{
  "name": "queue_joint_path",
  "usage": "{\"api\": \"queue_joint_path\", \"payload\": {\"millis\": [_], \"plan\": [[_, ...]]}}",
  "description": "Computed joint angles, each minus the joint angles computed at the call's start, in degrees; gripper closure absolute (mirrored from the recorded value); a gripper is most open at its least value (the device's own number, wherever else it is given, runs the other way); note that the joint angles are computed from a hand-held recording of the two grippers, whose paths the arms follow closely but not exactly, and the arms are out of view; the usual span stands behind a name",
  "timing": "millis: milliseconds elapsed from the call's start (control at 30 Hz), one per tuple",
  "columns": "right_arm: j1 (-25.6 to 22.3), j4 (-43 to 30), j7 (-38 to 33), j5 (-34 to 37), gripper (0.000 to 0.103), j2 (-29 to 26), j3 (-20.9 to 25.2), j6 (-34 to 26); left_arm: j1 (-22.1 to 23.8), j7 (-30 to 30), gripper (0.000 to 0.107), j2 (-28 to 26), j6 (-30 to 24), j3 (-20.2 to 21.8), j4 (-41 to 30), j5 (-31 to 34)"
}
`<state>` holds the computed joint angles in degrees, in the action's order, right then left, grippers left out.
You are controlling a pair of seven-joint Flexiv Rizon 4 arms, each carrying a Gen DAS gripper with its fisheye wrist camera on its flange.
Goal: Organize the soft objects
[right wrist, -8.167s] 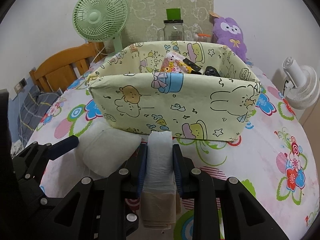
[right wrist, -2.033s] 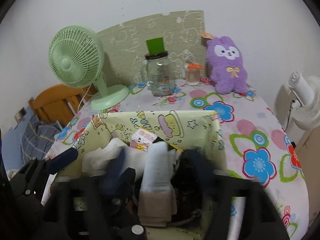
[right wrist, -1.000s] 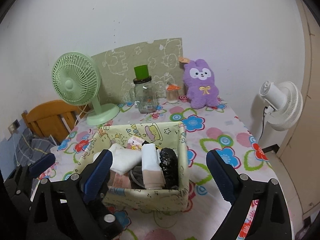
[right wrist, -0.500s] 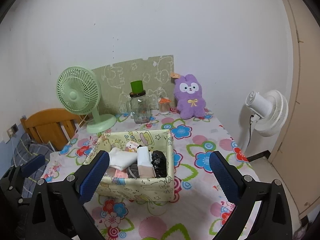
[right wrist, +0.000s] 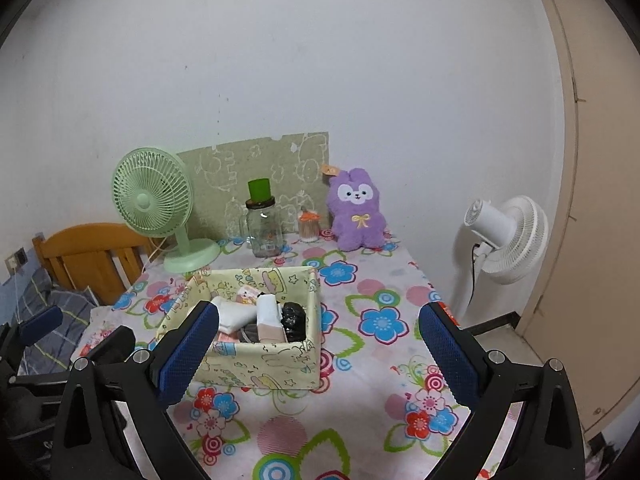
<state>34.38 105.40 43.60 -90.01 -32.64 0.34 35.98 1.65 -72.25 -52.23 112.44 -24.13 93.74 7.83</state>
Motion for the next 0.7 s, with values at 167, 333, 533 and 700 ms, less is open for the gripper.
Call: {"api": "queue_joint_path", "payload": {"millis": [167, 333, 533, 700], "plan": [[1.68, 0.81, -2.08, 1.46, 0.002, 0.41, 0.54, -3.77, -1.47, -1.73, 0.004, 0.89, 3.89, 3.41, 1.69, -1.10], [2.72, 1.78, -1.58, 1.98, 0.002, 1.20, 1.31, -5.65, -1.13, -3.96, 0.004, 2.13, 6.24, 4.65, 3.79, -0.27], [3.86, 2.99, 1.05, 1.95, 0.002, 2.53, 2.32, -8.27, 0.32, -6.69, 0.004, 3.78, 8.20, 4.38, 6.45, 2.00], [4.31, 3.55, 1.64, 1.71, 0.002, 3.20, 2.86, -9.56, 2.62, -8.97, 0.004, 4.29, 8.38, 2.48, 7.34, 5.77]]}}
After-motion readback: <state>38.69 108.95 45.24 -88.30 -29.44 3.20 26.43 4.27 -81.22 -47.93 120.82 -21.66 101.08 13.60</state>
